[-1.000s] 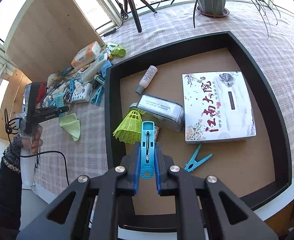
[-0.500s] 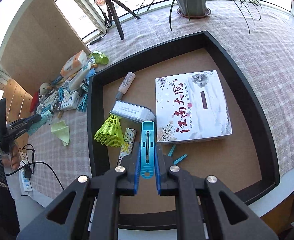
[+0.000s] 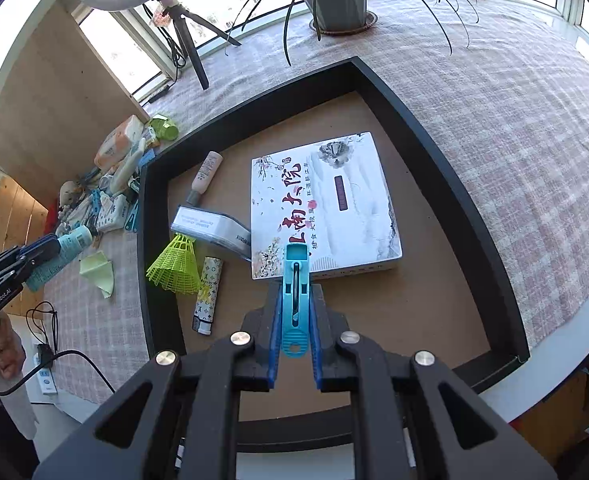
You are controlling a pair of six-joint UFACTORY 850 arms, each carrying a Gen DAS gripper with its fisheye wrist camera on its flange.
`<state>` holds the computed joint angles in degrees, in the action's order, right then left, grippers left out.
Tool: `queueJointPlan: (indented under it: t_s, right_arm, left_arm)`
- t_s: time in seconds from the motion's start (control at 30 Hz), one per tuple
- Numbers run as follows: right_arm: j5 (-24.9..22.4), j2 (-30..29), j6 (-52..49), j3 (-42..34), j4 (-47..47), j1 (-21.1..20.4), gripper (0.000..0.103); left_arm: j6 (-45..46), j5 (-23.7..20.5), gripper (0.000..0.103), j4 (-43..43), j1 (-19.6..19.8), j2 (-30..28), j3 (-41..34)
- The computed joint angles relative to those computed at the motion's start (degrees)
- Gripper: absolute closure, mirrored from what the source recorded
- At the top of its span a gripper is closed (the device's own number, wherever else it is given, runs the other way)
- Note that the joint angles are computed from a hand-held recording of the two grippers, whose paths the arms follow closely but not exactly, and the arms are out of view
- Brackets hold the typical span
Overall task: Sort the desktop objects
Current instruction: 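Carry the cream tube and clothespin into the black tray while both grippers release, then grasp the green lens cloth with the left gripper while the right grasps a blue clothespin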
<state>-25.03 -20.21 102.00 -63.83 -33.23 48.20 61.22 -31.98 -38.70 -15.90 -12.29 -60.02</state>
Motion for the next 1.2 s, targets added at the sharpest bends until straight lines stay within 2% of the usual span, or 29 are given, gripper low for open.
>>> queueJointPlan:
  t_s: [0.17,0.3,0.37,0.4,0.43,0.47,0.57,0.63,0.8,0.93,1.03,1.2]
  right_arm:
    - [-1.1,1.0,0.9,1.0,-0.7,0.2,0.091]
    - [-2.3,1.3,0.5,1.1,-0.6,0.4,0.089]
    - [-2.9,1.4,-0.4,0.9,0.5,0.4,0.076]
    - [-3.2,1.5,0.4,0.9,-0.3,0.5,0.073]
    - [-3.4,1.6,0.7,0.7,-0.8,0.6,0.068]
    - [-3.4,1.6,0.6,0.6,-1.0,0.6,0.064]
    - [-2.3,1.4,-0.3,-0.1,-1.2,0.5,0.058]
    - [-1.5,0.6,-2.0,-1.3,-0.7,0.3,0.057]
    - [0.2,-3.5,-9.7,-6.6,2.7,0.1,0.055]
    - [1.3,-8.2,-18.4,-13.4,7.9,-0.1,0.055]
    - [0.4,-12.7,-25.4,-20.3,11.7,0.1,0.055]
    - [-1.9,-21.7,-34.8,-33.4,19.0,0.0,0.055]
  left_arm:
    - [1.7,-1.4,0.091,-3.2,-4.8,1.3,1.3]
    - [0.6,0.7,0.09,-1.7,-8.7,2.5,2.8]
    - [-0.4,1.8,0.078,-1.3,-9.5,3.2,3.4]
    - [0.1,2.0,0.066,-2.0,-9.5,3.5,3.7]
    - [0.4,2.4,0.061,-2.6,-9.3,3.8,4.0]
    - [0.0,2.8,0.061,-2.6,-9.1,4.0,4.1]
    - [-2.6,3.4,0.06,-1.6,-7.7,3.5,4.0]
    - [-5.0,4.5,0.053,-0.1,-6.4,3.1,4.0]
    - [-12.2,7.3,0.048,4.4,-1.8,1.1,4.4]
    - [-19.2,9.7,0.046,10.5,2.4,-1.3,4.1]
    - [-23.0,10.3,0.043,13.3,5.6,-4.0,3.0]
    - [-25.9,8.8,0.043,15.5,9.4,-9.0,0.4]
